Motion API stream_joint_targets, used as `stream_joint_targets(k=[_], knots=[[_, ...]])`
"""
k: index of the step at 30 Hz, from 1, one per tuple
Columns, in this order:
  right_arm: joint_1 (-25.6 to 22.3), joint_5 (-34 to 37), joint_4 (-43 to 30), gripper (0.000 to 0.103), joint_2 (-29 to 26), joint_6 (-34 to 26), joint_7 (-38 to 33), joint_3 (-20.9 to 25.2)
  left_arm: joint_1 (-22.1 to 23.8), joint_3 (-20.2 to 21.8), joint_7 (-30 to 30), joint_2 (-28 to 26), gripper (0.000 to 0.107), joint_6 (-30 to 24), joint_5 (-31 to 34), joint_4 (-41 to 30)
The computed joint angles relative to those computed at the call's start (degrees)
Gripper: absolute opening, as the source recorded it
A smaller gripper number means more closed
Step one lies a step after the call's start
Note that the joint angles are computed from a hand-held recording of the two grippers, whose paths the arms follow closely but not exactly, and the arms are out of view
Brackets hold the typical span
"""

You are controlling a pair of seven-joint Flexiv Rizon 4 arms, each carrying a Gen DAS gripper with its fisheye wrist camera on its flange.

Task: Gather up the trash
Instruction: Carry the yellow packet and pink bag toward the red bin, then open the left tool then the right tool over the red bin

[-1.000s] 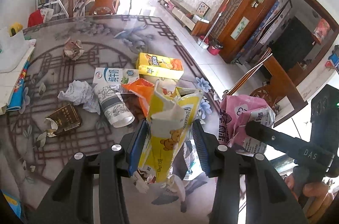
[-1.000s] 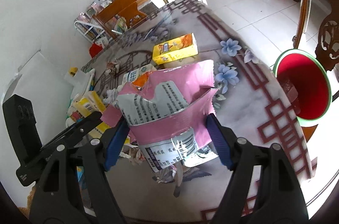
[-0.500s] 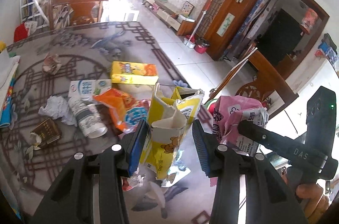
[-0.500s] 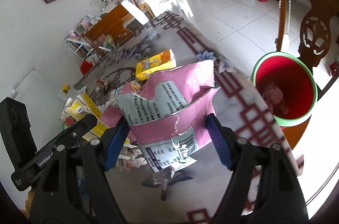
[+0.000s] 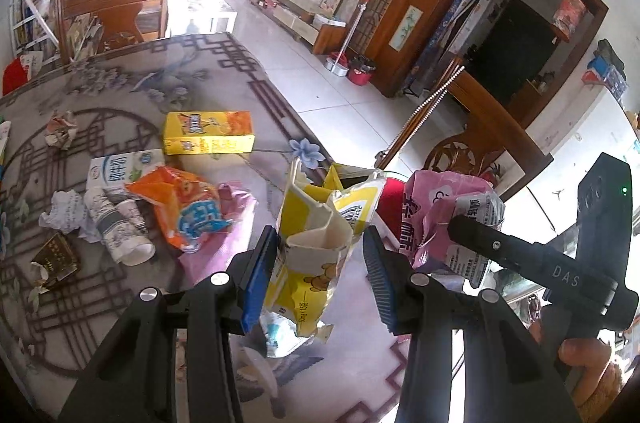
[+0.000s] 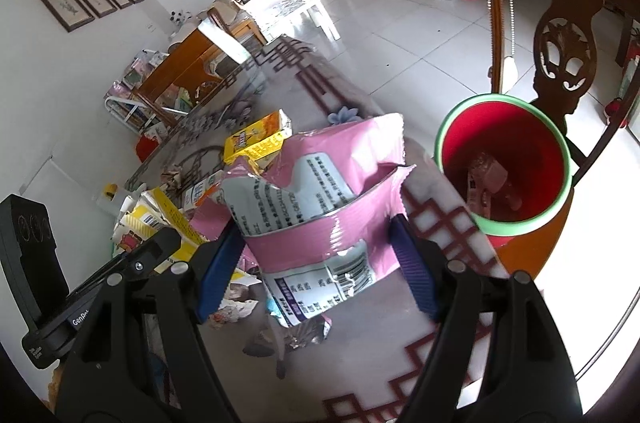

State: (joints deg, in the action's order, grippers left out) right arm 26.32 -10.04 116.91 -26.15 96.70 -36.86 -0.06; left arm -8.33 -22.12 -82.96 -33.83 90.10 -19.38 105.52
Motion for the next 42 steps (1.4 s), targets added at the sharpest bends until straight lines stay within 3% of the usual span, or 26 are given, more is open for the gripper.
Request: stream_joint_targets(k=[11, 15, 24, 32, 37, 39, 42], knots=[[-4.6, 0.9, 3.2, 0.073, 2.1, -0.4, -1.0, -0.5, -7.3, 4.0, 0.0, -5.2, 0.042, -6.6, 0.2, -10.2], [-8.6, 1.5, 4.0, 0.073, 2.3, -0.5, -2.1, 1.0, -10.8, 6.6, -0.9, -8.0, 0.042, -9.7, 0.8, -15.7], [-19.1, 3.0, 3.6, 0.073, 1.0, -1.1, -6.5, 6.4, -17.8, 10.9, -4.8, -17.5, 0.042, -18.7, 2.5, -32.4], [-29.8, 4.8, -1.4, 0.073, -3.3, -4.2, -12.8, 13.0, -22.1, 13.6, -9.4, -28.4, 0.043, -29.6, 4.1, -52.7], [-33.2, 6.8, -4.4, 0.075, -5.5, -6.0, -16.6, 15.7, -24.0, 15.9, -13.1, -35.2, 0.048, -36.0, 5.9, -66.4], [-34.8, 7.8, -5.8, 0.076, -6.5, -6.9, -18.4, 17.4, -24.4, 16.3, -14.1, -37.2, 0.064, -37.6, 6.4, -70.6], [-35.8, 9.2, -7.3, 0.087, -7.4, -7.3, -20.7, 18.7, -24.5, 16.5, -15.4, -38.2, 0.071, -37.6, 7.1, -72.6]])
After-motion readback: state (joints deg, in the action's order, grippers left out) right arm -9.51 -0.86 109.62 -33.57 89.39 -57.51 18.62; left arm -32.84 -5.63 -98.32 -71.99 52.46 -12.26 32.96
